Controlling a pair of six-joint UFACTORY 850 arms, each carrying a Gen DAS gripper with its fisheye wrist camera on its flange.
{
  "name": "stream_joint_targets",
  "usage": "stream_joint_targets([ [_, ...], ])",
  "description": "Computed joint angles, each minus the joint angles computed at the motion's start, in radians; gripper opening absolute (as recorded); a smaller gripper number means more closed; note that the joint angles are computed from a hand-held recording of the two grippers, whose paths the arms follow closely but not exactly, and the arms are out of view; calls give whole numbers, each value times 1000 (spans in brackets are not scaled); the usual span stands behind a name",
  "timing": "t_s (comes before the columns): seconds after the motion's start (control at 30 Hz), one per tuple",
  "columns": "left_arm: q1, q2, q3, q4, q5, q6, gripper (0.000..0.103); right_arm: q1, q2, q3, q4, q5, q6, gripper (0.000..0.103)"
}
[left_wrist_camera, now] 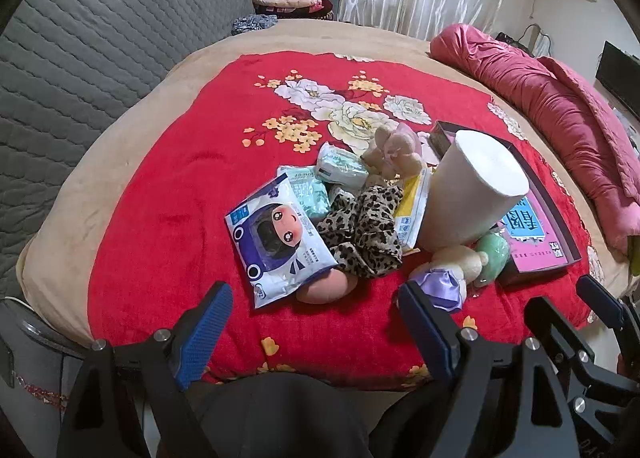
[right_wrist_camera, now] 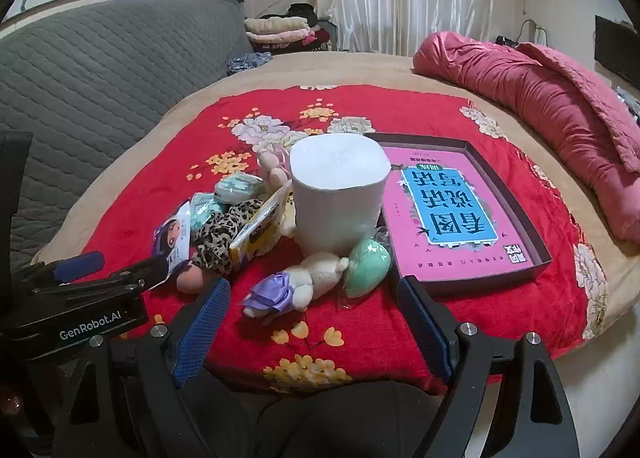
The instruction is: Organize soft objects
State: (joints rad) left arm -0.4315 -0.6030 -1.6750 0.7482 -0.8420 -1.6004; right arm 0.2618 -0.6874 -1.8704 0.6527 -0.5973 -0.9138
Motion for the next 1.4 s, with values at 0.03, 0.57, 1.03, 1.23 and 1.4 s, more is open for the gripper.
stream_joint_targets([
  [0.03, 0, 1, 1, 2, 0, 0, 84, 0, 1, 2, 3, 1, -4, 86],
  [0.57, -6, 1, -3, 6, 3, 1, 84, -3, 15, 17, 21, 12, -20, 86],
  [1.03, -11, -3, -9, 6, 2, -5, 84, -7, 22, 23, 44, 8, -38, 86],
  [1.23, -12, -6, -13, 5, -1, -5, 84, -8, 24, 26, 53, 9, -50, 86],
  [1.4, -12, -7, -15, 6, -4, -2, 84, -8, 28, 31, 53, 12, -51, 86],
])
